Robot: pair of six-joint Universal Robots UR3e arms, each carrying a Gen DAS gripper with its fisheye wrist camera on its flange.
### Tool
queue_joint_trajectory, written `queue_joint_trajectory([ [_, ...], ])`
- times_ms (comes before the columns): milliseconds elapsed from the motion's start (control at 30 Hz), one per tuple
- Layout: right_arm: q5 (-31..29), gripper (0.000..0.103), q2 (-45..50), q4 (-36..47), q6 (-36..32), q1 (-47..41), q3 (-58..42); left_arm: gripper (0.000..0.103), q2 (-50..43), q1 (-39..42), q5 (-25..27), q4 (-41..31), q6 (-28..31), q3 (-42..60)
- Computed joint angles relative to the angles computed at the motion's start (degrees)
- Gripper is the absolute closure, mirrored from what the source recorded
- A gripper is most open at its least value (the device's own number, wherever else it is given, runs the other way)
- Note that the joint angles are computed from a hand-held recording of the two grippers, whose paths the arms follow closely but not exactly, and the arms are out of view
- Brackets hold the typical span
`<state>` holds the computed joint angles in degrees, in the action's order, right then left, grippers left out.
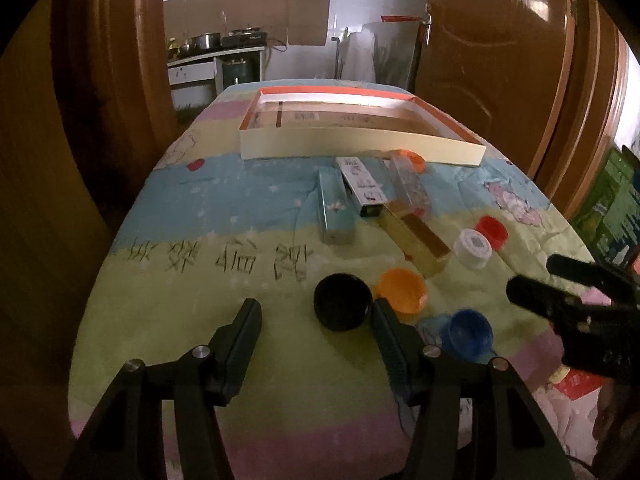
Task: Organize rigid objects
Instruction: 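Grasp the black cap with the left gripper while the right gripper grasps the red cap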
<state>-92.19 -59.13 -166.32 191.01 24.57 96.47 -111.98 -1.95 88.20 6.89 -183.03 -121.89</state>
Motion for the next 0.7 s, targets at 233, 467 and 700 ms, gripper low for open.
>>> queue_joint_trajectory([
  [233, -0.10, 0.020, 1.42, -0.63, -1.08, 0.00, -1.24, 0.064, -2.97, -0.32, 1.06, 3.29, 1.35, 1.56],
  [467, -2.12, 0.032, 4.91, -2.38, -3.46, 0.12, -4.23, 0.073, -3.25, 1.21, -0.60, 4.73, 0.42, 1.05],
  [700, -1.90, 0.044, 7.75, -3.07, -5.73, -0.85, -7.58, 0.073, -4.07, -0.09, 1.55, 4.15, 0.34, 2.42],
])
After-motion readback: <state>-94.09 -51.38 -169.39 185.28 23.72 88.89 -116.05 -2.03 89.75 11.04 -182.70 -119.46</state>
